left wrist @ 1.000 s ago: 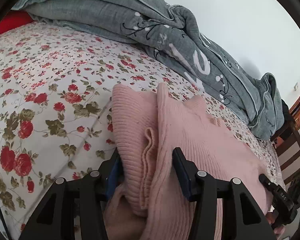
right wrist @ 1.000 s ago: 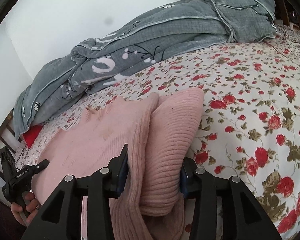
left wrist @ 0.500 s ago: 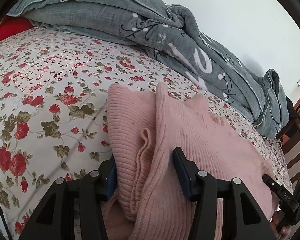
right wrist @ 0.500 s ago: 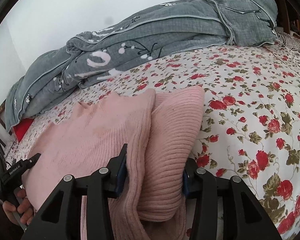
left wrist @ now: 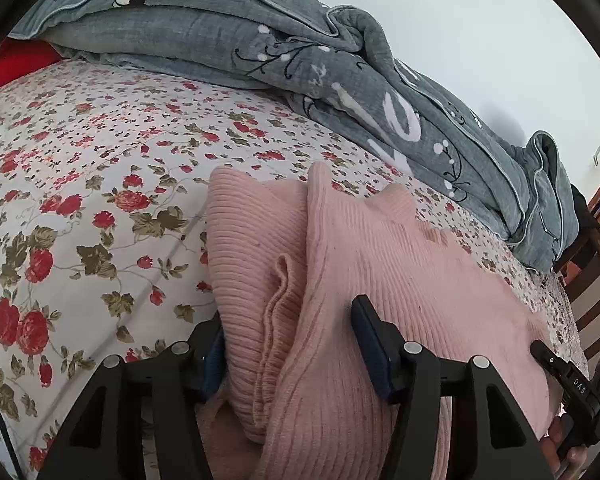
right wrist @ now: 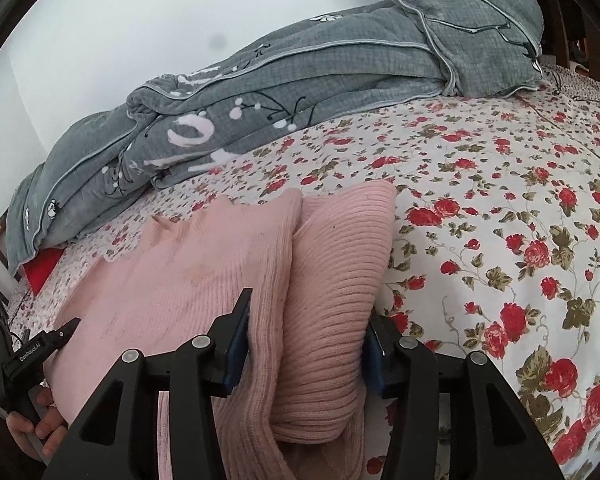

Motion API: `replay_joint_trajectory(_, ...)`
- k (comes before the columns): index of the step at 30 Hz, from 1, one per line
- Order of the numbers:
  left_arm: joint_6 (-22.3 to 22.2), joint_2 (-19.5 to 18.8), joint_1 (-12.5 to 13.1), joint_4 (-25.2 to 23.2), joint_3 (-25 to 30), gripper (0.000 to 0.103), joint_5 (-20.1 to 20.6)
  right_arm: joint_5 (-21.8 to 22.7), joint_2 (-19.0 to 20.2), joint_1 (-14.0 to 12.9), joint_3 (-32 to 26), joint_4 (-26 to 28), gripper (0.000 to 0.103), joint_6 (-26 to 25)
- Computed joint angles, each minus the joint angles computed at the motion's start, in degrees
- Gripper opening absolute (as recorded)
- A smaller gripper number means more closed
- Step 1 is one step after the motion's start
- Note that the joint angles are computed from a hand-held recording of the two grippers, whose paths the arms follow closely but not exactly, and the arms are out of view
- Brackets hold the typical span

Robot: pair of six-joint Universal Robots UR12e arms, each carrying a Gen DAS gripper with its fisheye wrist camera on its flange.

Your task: Fold small clothes

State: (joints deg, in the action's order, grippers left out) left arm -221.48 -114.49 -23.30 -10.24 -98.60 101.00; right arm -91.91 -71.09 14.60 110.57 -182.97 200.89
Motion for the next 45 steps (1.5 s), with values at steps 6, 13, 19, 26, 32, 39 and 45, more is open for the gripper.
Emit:
replay_joint_trajectory(6, 0.81, -0.28, -0.18, -0.24, 0.37, 0.059, 0.64, -1.04, 0.28, 0.52, -0.24, 0.12, 0.054, -1.13)
replay_joint_trajectory(13, 1.18, -0.32, -0.22, -0.24, 0.42, 0.061, 0.72, -1.4, 0.42, 0.75, -0.38, 0.22, 0.057, -1.71)
replay_joint_trajectory(19, 1.69, -0.36, -0.27, -0.41, 0.53, 0.063, 0.86, -2.33, 0.52, 1.14, -0.62, 0.64, 0.06, -2.66)
replay_joint_trajectory(26, 1.64, -0.37, -0.27, -0.43, 0.57, 0.063, 0.85, -2.54, 0.53, 1.17, -0.64, 0.69, 0.06, -2.92)
replay_joint_trajectory(32, 1.61, -0.37, -0.26, -0.47, 0.59, 0.064, 0.8, -3.67, 0.31, 1.28, -0.59, 0.43, 0.06, -2.85)
replay_joint_trajectory(39, 1.49, -0.42, -0.28, -0.52, 0.68, 0.064, 0.86, -8.39, -0.97, 1.43, 1.62, -9.01, 0.06, -0.88)
replay_joint_trajectory(45, 1.27, 0.03, 0.34, -0.05, 0.09, 0.064, -1.84, -12.38, -0.62, 3.95, 1.03, -12.67, 0.06, -6.65)
